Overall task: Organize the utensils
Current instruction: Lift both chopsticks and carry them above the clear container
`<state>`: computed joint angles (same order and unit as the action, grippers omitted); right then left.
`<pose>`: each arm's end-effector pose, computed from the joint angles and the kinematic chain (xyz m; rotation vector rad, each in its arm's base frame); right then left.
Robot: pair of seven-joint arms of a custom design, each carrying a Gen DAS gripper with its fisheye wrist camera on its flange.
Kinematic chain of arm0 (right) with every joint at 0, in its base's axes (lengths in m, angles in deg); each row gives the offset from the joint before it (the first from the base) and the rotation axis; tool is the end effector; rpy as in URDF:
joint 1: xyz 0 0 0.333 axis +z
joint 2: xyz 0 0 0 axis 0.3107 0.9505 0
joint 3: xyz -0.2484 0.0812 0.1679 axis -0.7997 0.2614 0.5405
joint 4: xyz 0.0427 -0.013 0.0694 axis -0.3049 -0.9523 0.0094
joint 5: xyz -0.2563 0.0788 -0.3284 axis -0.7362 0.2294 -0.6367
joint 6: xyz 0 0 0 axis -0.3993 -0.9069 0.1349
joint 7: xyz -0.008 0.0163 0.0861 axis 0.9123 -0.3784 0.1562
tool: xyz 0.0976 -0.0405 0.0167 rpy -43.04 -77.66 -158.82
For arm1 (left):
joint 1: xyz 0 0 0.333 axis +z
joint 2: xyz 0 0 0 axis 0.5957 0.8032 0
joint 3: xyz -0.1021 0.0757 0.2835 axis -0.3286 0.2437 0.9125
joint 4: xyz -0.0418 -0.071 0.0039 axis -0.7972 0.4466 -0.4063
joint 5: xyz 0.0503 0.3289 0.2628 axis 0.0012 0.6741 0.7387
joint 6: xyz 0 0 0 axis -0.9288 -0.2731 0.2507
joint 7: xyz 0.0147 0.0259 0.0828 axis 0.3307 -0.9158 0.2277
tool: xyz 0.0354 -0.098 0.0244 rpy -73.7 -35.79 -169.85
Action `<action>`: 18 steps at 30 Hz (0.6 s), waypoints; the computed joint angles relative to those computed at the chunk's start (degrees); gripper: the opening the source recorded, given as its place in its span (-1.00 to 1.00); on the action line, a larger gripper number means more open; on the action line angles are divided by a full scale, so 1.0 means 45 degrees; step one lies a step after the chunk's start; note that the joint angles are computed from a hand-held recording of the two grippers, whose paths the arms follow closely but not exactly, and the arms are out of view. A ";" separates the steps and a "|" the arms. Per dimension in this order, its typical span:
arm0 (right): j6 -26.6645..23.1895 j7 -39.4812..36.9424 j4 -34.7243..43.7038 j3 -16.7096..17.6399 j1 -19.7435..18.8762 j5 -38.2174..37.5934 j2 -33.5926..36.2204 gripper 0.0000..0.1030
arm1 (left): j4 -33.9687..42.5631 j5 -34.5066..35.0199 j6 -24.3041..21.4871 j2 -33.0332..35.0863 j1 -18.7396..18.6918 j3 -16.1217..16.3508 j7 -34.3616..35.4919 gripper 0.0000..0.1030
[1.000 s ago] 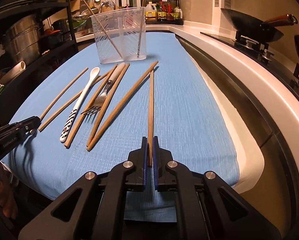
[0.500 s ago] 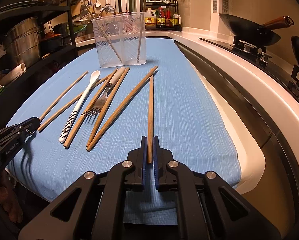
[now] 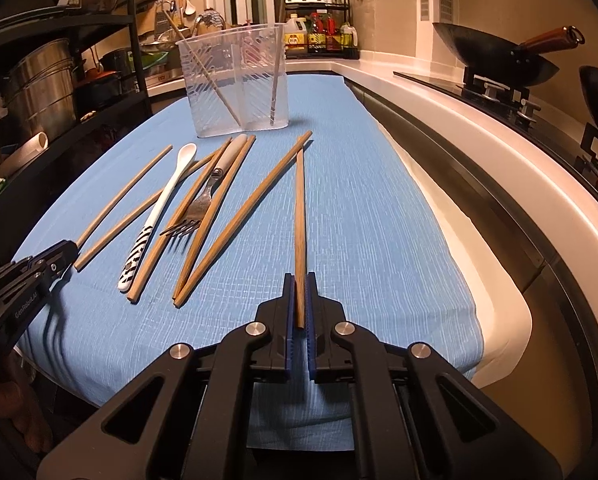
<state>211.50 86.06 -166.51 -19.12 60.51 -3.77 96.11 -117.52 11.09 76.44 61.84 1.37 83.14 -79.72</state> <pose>0.6764 0.3423 0.3135 -1.8647 1.4303 -0.6216 0.6277 -0.4430 0.3029 -1.8579 1.3849 -0.7476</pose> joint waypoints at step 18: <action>0.1280 -0.0207 -0.0922 -0.3008 0.2639 0.0925 -0.1213 -0.90 | -0.1087 0.2813 -0.1098 -0.1399 -0.0302 -0.0219 -0.1671 -0.90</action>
<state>217.27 85.13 -170.66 -32.66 72.38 0.40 90.66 -122.41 23.75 71.50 55.54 0.01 82.16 -87.24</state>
